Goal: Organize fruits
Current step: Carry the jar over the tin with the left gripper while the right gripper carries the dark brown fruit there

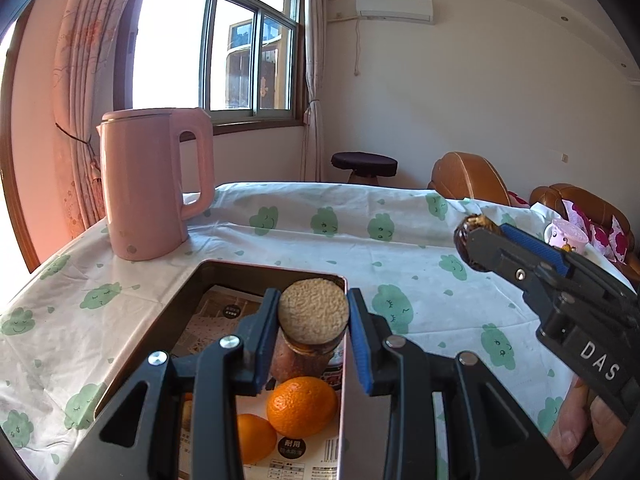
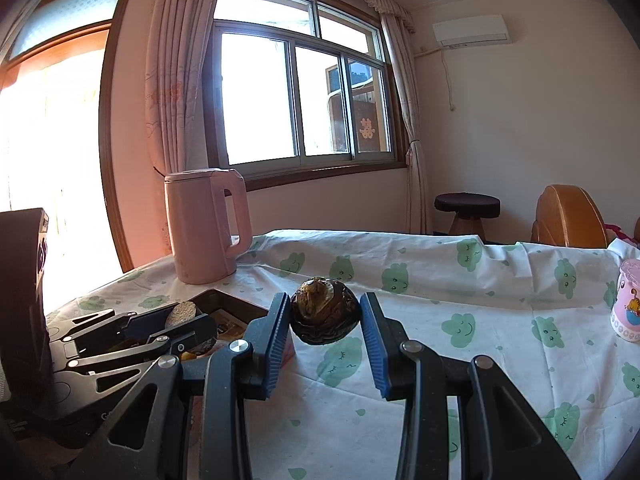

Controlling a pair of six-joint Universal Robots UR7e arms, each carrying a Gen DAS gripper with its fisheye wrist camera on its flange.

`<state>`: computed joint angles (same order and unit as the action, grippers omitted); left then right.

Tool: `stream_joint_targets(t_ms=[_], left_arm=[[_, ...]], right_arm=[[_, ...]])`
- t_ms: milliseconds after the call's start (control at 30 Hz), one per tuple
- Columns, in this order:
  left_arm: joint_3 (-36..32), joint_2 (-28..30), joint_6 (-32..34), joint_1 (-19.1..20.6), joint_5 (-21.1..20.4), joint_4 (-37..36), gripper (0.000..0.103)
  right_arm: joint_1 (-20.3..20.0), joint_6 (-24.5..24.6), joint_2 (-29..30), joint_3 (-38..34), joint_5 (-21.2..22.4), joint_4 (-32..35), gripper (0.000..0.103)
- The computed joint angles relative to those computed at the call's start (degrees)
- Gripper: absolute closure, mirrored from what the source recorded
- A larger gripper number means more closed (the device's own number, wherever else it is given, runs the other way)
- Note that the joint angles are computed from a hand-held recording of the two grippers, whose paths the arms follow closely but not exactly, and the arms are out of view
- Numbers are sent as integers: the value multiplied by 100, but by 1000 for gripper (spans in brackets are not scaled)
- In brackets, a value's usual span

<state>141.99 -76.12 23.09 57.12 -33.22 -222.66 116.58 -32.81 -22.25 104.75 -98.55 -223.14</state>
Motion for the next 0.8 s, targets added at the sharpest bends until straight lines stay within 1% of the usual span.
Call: stream_joint_targets(t_ms=[200,367,567,800], left_arm=[[8,-231,-4,148,49,137,68],[-15,-397,-10,297,51,245,68],[-63,-583,-153,527,16,491,68],[-90,-689,-275,706,-56,693,68]], right_arm=[[151,40,142,-254,25,357,65],[282,-18,314,-469,12,586,65],[381,4,485,-723,-24,924,65],[461,3,687,-1002,-117,1340,64]])
